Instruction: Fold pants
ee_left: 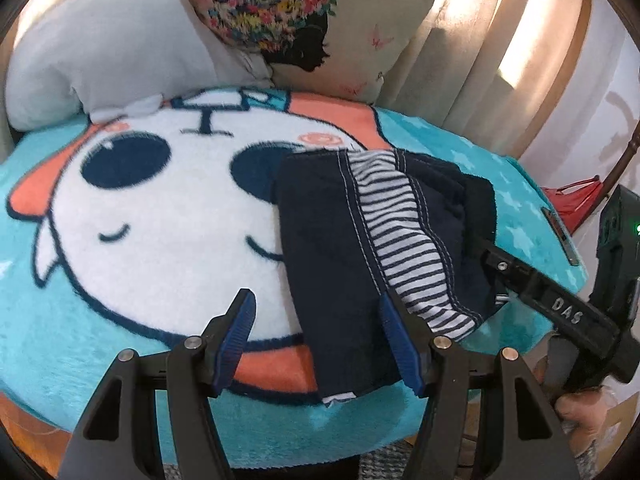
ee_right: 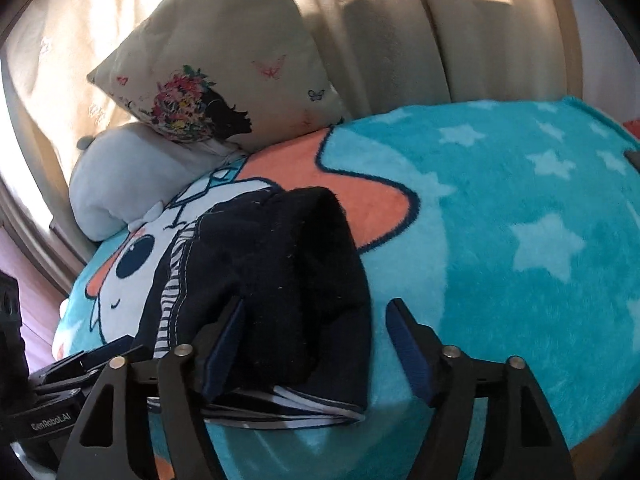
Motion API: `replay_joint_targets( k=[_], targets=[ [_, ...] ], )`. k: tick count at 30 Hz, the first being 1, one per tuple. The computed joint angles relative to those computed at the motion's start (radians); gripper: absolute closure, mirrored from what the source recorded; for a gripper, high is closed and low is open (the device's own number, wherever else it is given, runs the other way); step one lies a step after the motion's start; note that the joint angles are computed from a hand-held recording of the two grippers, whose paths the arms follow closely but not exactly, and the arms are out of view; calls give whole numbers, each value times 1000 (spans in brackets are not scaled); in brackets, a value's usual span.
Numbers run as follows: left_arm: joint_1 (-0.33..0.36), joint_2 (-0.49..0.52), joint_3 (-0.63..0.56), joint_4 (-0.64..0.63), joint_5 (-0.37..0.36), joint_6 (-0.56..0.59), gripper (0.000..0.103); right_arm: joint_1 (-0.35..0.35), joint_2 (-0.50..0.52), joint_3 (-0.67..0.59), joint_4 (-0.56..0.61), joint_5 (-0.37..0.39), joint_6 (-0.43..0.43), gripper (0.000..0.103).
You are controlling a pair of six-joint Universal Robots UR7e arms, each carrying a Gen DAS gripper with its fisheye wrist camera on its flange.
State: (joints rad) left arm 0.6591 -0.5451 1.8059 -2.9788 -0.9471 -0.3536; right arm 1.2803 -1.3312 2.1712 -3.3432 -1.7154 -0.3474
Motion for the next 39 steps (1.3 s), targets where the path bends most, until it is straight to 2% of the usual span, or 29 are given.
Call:
replay_joint_targets(
  k=[2,6,11,25,28,33,36,39],
  targets=[
    [-12,2,5,-15,38,9,40,-9,-14,11,-9,27,2,27],
    [-38,8,15,-34,130,20,36,-1,-22,34,-88,33,-7,27],
    [-49,3,24,-31,180,11,34,13,-29,44,-128,29,-6,27],
    [-56,-10,33,6,192,-25,34,10,-48,49,-98,30,2,27],
    [-42,-18,35,-17,154,-12,34,-2,-54,44,-69,42,15,27],
    [25,-54,27,-41,-8,-14,34,-36,-69,12,28,80,55,27],
    [90,-63,-4,-36,-161,-31,34,-71,-81,-21,126,158,85,27],
    [131,-45,-50,-15,-261,-21,34,-106,-75,-65,245,249,114,27]
  ],
)
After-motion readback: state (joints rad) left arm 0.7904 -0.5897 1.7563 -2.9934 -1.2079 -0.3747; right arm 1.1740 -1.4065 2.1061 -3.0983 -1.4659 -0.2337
